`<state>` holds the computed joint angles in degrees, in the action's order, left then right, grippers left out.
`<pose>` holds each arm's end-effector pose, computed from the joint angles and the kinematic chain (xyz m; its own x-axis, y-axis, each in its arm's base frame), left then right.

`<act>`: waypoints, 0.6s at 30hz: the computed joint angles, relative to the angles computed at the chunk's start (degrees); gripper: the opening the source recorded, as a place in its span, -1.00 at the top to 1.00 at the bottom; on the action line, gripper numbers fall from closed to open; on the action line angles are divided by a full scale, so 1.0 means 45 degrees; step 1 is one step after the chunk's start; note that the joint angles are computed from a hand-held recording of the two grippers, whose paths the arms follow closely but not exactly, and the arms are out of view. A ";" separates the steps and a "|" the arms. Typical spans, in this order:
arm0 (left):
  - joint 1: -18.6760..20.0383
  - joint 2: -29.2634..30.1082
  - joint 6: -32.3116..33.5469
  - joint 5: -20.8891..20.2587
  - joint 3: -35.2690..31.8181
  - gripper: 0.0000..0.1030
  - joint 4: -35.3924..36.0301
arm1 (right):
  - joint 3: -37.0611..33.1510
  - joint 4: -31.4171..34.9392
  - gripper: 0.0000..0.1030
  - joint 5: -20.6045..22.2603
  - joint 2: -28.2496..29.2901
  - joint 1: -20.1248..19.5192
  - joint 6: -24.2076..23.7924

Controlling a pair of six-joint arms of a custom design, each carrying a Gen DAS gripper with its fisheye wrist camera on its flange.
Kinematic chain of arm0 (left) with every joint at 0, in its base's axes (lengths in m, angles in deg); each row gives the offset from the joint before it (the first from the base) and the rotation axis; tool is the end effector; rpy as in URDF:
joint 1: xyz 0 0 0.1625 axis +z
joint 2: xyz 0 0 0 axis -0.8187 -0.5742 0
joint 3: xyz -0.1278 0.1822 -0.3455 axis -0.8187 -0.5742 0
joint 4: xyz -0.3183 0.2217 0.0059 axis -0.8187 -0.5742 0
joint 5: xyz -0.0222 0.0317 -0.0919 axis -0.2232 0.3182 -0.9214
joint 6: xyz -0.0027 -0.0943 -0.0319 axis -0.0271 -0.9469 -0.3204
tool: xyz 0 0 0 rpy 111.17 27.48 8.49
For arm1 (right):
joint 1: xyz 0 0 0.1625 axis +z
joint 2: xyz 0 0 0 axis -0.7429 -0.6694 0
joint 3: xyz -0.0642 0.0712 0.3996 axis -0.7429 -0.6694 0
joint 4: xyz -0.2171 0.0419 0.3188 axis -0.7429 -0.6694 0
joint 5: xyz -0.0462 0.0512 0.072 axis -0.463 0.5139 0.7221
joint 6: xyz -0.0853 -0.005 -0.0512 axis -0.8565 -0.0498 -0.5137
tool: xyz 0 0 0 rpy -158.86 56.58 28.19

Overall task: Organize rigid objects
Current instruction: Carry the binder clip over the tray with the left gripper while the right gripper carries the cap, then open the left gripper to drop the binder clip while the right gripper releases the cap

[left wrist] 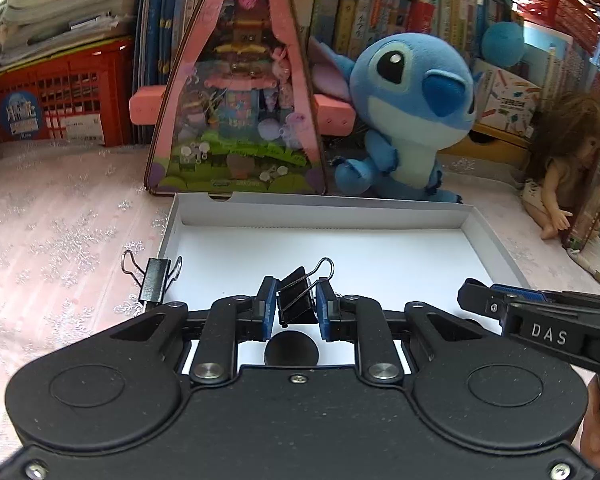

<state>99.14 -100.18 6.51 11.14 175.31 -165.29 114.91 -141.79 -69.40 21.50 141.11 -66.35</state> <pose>-0.2297 -0.5083 0.0669 -0.7848 0.2001 -0.5865 0.5412 0.6823 -0.4915 0.1125 -0.4534 0.1698 -0.8251 0.0512 0.5627 -0.3770 0.6919 -0.6157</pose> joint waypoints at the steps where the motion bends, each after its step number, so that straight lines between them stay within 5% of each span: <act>1: 0.0044 0.0074 0.0003 0.0030 -0.0074 0.63 0.0030 | -0.0061 0.0040 0.27 -0.0030 0.0051 -0.0007 -0.0021; 18: 0.0383 0.0724 0.0145 0.0350 -0.0608 0.62 0.0137 | -0.0478 -0.0306 0.28 -0.0425 0.0811 -0.0099 -0.0931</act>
<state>100.86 -96.92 7.16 12.72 172.57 -164.68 112.76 -143.16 -71.31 25.15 140.67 -70.54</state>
